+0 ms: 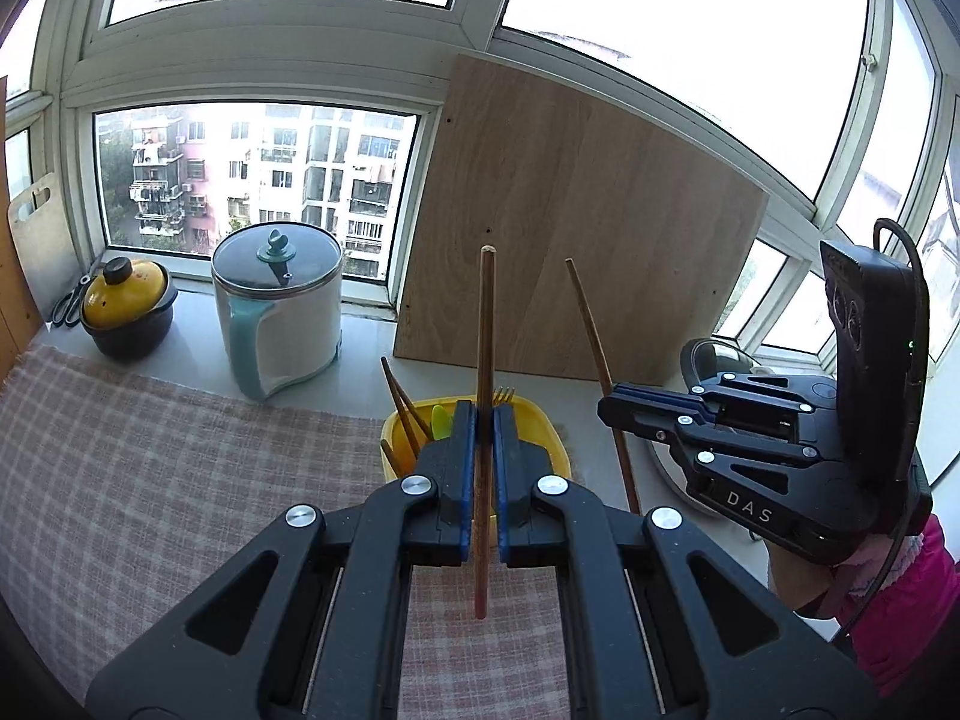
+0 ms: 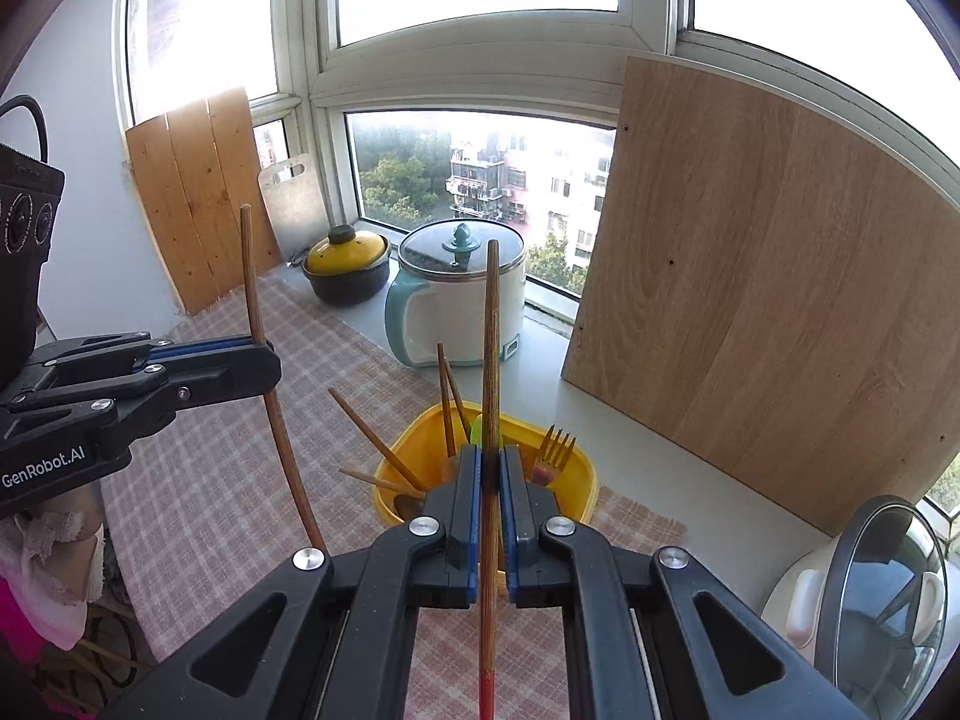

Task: Organize utensils
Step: 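Lower both chopsticks into the container and open both tools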

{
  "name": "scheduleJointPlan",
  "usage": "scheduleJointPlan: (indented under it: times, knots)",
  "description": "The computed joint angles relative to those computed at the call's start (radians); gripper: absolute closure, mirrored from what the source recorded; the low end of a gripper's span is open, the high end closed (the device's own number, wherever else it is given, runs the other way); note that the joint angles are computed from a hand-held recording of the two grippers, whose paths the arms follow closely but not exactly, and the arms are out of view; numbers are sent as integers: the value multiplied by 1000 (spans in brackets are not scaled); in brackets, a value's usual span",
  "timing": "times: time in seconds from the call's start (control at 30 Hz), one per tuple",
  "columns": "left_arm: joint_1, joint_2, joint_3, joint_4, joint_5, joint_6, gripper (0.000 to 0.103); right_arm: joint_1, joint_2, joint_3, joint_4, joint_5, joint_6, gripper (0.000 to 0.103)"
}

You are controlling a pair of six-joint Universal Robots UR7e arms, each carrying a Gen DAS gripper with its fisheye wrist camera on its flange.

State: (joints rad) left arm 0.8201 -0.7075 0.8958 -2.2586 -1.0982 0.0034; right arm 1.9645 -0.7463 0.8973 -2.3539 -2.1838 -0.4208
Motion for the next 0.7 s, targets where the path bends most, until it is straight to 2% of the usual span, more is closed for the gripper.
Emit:
scheduleJointPlan:
  times: [0.37,0.53,0.7]
  knots:
    - [20,158,-271,66,-2,-3,100,-26,141,-256,90,21,-19,100]
    - [27,230,-397,109,23,8,100,-36,216,-389,138,30,-31,100]
    - [40,277,-474,155,26,-1,100,-50,273,-486,184,47,-32,100]
